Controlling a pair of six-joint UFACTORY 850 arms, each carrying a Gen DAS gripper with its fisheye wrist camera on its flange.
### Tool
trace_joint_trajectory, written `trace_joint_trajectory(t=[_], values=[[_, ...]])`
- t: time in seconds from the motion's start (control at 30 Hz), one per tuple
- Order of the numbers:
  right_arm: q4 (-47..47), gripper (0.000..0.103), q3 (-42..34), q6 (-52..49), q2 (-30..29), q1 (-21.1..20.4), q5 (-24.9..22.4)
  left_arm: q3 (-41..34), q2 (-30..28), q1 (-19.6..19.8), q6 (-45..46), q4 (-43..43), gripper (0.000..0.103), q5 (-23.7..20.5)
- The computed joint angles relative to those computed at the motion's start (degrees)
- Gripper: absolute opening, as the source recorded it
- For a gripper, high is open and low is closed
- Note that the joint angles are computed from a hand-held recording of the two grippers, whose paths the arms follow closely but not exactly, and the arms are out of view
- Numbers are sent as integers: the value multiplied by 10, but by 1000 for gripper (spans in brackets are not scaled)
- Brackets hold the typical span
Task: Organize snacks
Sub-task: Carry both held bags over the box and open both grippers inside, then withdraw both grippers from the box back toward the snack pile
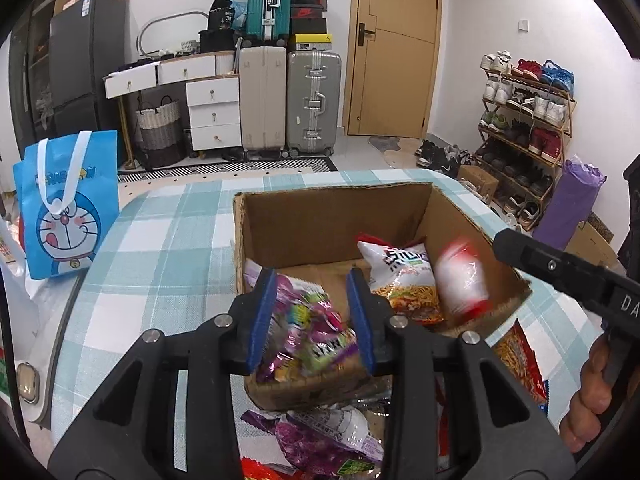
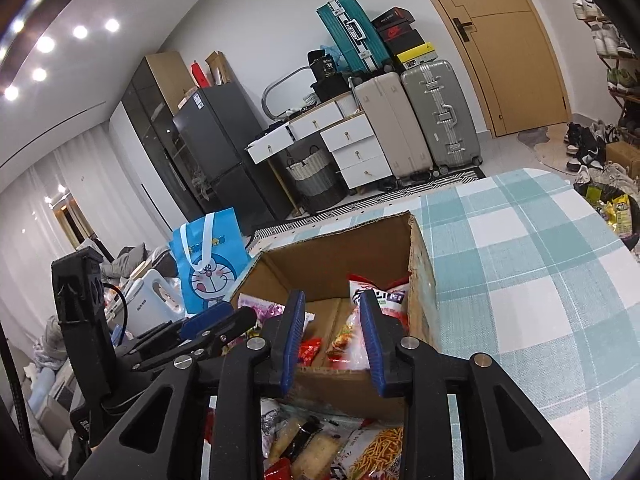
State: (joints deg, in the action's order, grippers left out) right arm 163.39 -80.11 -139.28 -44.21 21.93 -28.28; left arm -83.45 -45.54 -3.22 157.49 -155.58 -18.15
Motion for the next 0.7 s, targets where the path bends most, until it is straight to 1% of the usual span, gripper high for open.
trace_joint_trajectory(t=[0.03,0.07,0.1,0.13,0.17,0.2,0.23,0.27,0.3,0.37,0.43,0.47,0.53,0.6,0.7], values=[[1,34,2,-3,1,0,0,1,0,1,3,-1,37,-1],[6,41,7,-12,6,0,3,3,0,2,11,-7,44,-2],[12,45,11,-20,8,0,3,7,3,3,15,-10,52,-5],[13,52,17,-23,10,0,-1,13,6,6,5,0,55,-12],[7,58,24,-22,15,-1,-3,20,11,8,-5,12,62,-17],[6,63,28,-23,18,-1,-2,26,14,10,-15,25,74,-19],[8,76,32,-26,21,-1,0,32,19,11,-12,25,79,-19],[14,86,40,-33,26,0,0,42,25,12,-2,19,82,-25],[22,89,47,-44,30,1,-2,59,35,14,19,3,82,-36],[45,100,56,-69,36,3,4,74,45,16,33,-6,84,-37],[98,102,64,-113,41,8,13,93,56,18,41,-12,86,-36],[130,102,70,-139,44,11,16,104,62,20,41,-8,90,-40],[136,102,78,-146,47,12,19,125,73,23,53,-17,103,-50],[133,102,84,-153,51,14,28,147,85,27,62,-28,102,-64],[136,102,93,-166,56,18,35,173,100,35,29,0,102,-72]])
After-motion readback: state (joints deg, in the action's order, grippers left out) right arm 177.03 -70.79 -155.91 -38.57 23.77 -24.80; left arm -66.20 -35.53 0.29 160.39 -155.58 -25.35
